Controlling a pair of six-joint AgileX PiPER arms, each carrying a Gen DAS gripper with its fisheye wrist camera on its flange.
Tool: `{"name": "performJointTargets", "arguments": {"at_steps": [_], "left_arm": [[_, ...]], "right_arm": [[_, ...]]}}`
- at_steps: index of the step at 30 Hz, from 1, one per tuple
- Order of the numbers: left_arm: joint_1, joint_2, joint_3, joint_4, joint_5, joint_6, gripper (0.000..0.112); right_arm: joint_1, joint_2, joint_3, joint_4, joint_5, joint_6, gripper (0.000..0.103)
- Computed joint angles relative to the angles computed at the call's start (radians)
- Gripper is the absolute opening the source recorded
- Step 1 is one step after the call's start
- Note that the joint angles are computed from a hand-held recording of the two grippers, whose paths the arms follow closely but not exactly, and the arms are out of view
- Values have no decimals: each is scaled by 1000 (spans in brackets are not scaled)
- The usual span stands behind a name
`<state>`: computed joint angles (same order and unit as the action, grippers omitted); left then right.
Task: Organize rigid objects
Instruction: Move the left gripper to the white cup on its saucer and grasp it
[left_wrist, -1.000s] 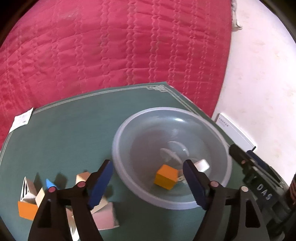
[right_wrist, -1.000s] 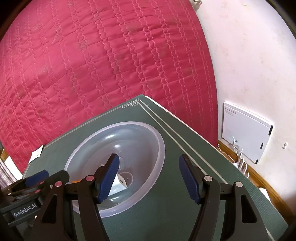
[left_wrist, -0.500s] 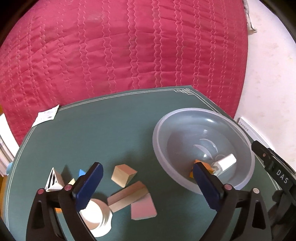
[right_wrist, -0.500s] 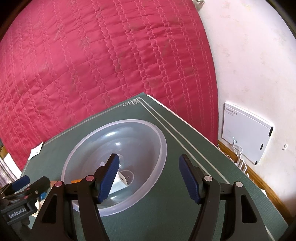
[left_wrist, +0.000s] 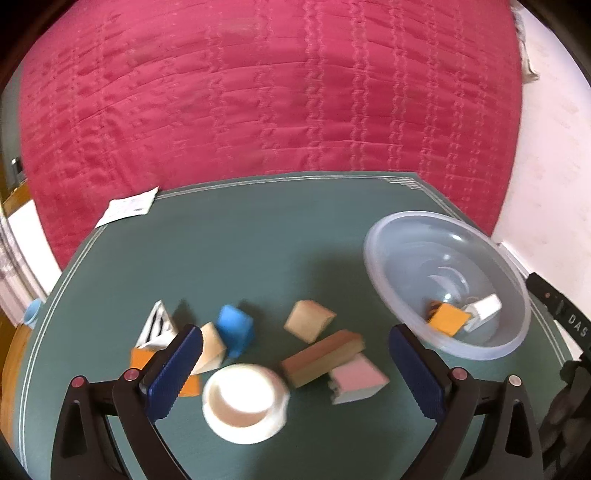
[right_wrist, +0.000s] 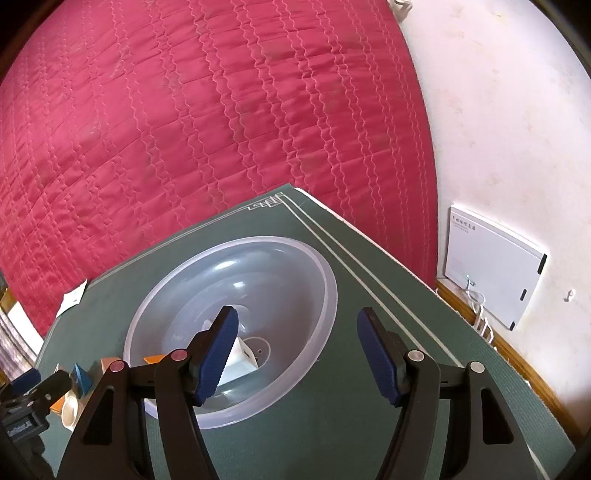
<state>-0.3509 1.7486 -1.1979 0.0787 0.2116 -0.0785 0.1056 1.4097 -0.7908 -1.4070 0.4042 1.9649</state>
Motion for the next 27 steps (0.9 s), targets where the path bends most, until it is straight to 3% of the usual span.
{"name": "performJointTargets", "arguments": {"at_steps": [12,27], "left_arm": [[105,-68,123,-18,-37,25,102],[166,-56,167,-44,-46,56,102]], "right_arm": [[13,4,-3,20,15,-22,68],[11,7,-9,30,17,-32,68]]}}
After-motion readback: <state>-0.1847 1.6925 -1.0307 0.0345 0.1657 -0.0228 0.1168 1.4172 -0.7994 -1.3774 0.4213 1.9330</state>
